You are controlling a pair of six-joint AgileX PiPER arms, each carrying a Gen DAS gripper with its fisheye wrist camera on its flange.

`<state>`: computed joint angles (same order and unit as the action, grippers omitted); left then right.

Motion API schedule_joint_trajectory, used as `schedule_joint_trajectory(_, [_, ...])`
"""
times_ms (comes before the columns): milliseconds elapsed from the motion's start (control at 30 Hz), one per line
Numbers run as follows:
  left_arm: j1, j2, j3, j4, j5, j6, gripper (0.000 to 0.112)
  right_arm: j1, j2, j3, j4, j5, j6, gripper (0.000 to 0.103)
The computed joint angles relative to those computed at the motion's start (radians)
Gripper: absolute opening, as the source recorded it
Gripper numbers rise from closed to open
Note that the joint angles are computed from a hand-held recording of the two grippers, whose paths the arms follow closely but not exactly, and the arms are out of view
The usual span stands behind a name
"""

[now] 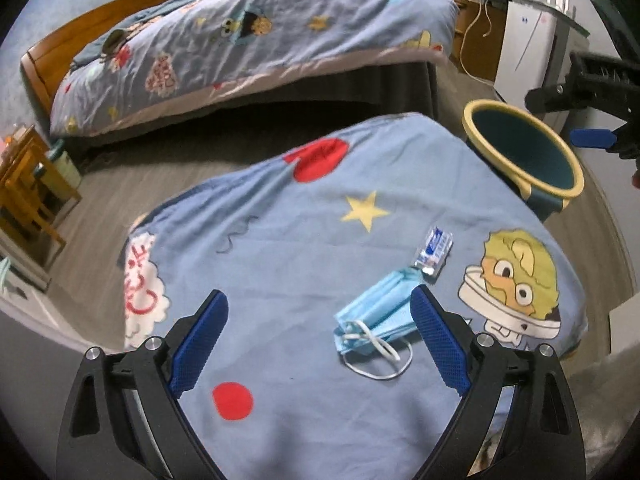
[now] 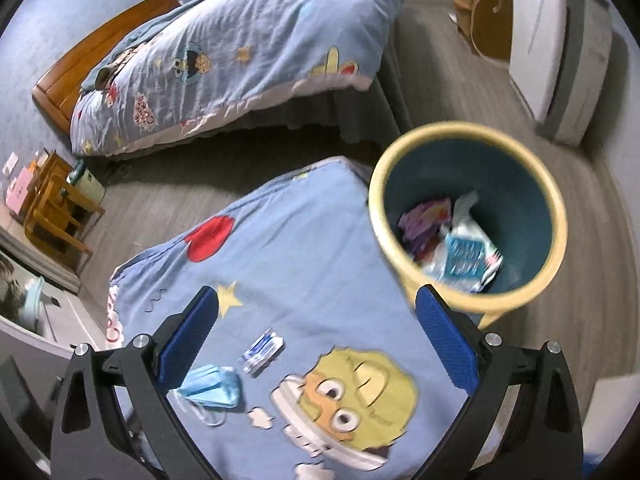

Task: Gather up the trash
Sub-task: 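Drop the spray bottle into the bin with left tool, return over pillow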

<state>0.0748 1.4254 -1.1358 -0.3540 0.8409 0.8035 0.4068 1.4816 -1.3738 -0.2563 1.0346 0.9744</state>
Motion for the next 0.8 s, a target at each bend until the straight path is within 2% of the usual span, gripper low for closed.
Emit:
schedule_joint_trajectory(233, [-0.056,0.011,0.072,-0.012,-0.07,0.018,0.092,0.035,0.05,-0.005,-0.045,0.033,0.018,0.097])
schedule_joint_trajectory(500, [-0.103,0.075,0.077,0.022,-0.091,-0.02,0.09,-0.013,0.064,0.015,-0.01,-0.007,0.004,0.097])
schedule_joint_trajectory(700, [-0.144,0.153,0.063,0.126,-0.069,-0.115,0.06,-0.023,0.092,0.01,0.014,-0.025,-0.033,0.097])
schedule_joint_trajectory(800, [-0.131,0.168,0.048,0.102,-0.034,-0.106,0.035,-0.025,0.106,0.017,0.036,-0.044,-0.054,0.097])
